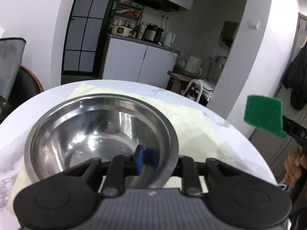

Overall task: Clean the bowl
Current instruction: 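Turn the bowl upright and lower it onto the cloth with the left gripper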

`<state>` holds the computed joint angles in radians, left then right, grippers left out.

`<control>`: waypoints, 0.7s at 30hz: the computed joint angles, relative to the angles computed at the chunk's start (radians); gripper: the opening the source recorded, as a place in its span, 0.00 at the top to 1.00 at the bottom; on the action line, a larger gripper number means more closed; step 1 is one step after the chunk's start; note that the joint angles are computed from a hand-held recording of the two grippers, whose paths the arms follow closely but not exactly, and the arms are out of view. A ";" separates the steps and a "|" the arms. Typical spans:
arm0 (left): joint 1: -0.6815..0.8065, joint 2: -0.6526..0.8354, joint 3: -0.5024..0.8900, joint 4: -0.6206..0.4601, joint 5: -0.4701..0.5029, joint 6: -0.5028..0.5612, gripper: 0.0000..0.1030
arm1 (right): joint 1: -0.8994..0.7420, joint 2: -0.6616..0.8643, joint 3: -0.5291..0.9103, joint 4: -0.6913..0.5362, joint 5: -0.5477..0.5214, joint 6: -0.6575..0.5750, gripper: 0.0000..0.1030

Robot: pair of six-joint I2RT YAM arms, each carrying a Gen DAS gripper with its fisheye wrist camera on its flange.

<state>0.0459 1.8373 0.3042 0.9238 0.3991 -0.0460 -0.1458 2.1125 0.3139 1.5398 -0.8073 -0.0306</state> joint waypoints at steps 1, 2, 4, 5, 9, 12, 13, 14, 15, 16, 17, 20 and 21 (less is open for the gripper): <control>-0.008 -0.003 -0.001 -0.005 -0.013 0.006 0.76 | 0.013 -0.010 0.003 -0.031 0.014 -0.020 0.90; -0.017 -0.006 -0.001 -0.011 -0.027 0.012 0.76 | 0.026 -0.020 0.006 -0.063 0.029 -0.039 0.90; -0.024 0.008 0.002 -0.005 -0.042 0.022 0.76 | 0.051 -0.034 0.009 -0.109 0.057 -0.072 0.90; -0.027 0.016 0.004 0.000 -0.049 0.026 0.76 | 0.063 -0.035 0.010 -0.123 0.073 -0.093 0.90; -0.050 0.028 0.004 0.005 -0.097 0.046 0.67 | 0.102 -0.045 0.029 -0.207 0.124 -0.135 0.90; -0.056 0.015 -0.010 0.016 -0.095 0.048 0.48 | 0.124 -0.064 0.033 -0.259 0.143 -0.150 0.90; -0.056 0.014 -0.019 0.037 -0.098 0.054 0.47 | 0.132 -0.067 0.035 -0.271 0.151 -0.155 0.90; -0.058 0.004 -0.031 0.053 -0.106 0.061 0.46 | 0.143 -0.072 0.038 -0.284 0.160 -0.162 0.90; -0.058 -0.007 -0.039 0.059 -0.109 0.061 0.43 | 0.150 -0.074 0.041 -0.296 0.166 -0.167 0.90; -0.057 -0.016 -0.045 0.064 -0.111 0.059 0.37 | 0.157 -0.077 0.046 -0.310 0.171 -0.173 0.90; -0.056 -0.026 -0.051 0.068 -0.113 0.058 0.35 | 0.167 -0.078 0.054 -0.328 0.177 -0.180 0.90; -0.046 -0.062 -0.086 0.091 -0.115 0.041 0.30 | 0.209 -0.083 0.085 -0.390 0.207 -0.190 0.90; -0.048 -0.074 -0.096 0.094 -0.122 0.042 0.27 | 0.221 -0.084 0.098 -0.413 0.215 -0.195 0.90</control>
